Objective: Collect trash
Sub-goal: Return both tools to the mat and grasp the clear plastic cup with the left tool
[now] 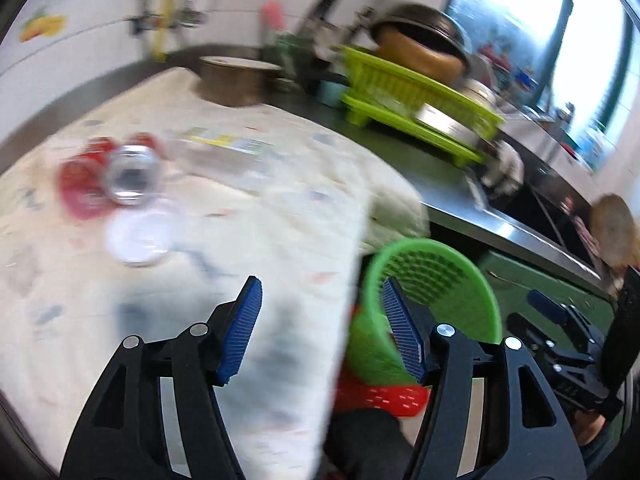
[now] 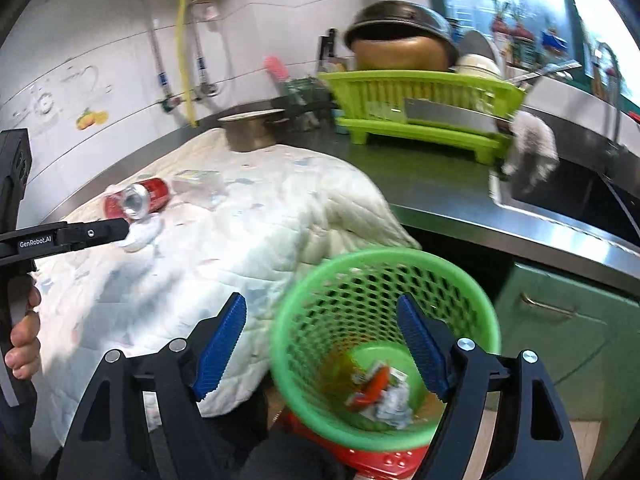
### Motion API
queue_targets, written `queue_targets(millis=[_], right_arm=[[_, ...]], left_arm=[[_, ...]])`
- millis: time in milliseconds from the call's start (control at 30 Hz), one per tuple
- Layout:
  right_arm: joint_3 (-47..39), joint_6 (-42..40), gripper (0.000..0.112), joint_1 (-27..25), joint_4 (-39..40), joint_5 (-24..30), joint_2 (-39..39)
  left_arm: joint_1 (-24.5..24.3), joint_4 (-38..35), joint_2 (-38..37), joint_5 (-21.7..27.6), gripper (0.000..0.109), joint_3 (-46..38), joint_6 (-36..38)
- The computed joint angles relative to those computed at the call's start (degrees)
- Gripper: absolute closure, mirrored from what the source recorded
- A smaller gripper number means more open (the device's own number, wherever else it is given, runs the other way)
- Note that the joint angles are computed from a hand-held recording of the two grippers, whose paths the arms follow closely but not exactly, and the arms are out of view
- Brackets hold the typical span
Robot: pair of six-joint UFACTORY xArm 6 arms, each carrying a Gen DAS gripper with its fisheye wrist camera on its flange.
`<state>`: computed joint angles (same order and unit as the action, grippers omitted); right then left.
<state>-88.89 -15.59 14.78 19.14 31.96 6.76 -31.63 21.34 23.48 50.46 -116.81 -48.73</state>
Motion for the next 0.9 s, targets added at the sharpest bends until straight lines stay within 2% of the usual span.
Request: queue_targets(millis=[167, 400, 467, 533, 600, 767, 900], right_arm=[[-5.4, -1.6, 0.037, 3.4, 0.9, 1.7, 3.8], [-13.6, -3.6, 0.034, 7.7, 2.3, 4.5, 9.1], [-15.3, -4.2, 0.034, 8.7, 2.4, 5.1, 10.1], [-17.6, -4.7, 0.033, 9.9, 2.5, 6.0, 11.6], [-19.5, -4.7, 0.033, 10.8, 2.1, 6.8, 12.8], [-25.3, -4.4, 0.033, 12.6, 1.2, 9.5, 17.1], [-29.5, -4.0, 0.033, 13.7, 0.2, 11.7, 20.2]], left_arm=[[3.2, 8.9, -12.0, 1.4, 0.035, 14.5, -9.6], [8.1, 16.7, -23.7, 6.2, 0.025, 28.0, -17.8], [9.5, 18.1, -25.8, 7.3, 0.021, 30.9, -17.2], [11.2, 18.1, -27.9, 6.3, 0.015, 34.1, -15.6], [13.1, 18.7, -29.4, 6.5, 0.015, 36.5, -13.9], [18.0, 15.6, -30.9, 0.5, 0.015, 41.3, -5.4], [19.8, 14.6, -29.4, -1.5, 0.015, 41.5, -1.1]])
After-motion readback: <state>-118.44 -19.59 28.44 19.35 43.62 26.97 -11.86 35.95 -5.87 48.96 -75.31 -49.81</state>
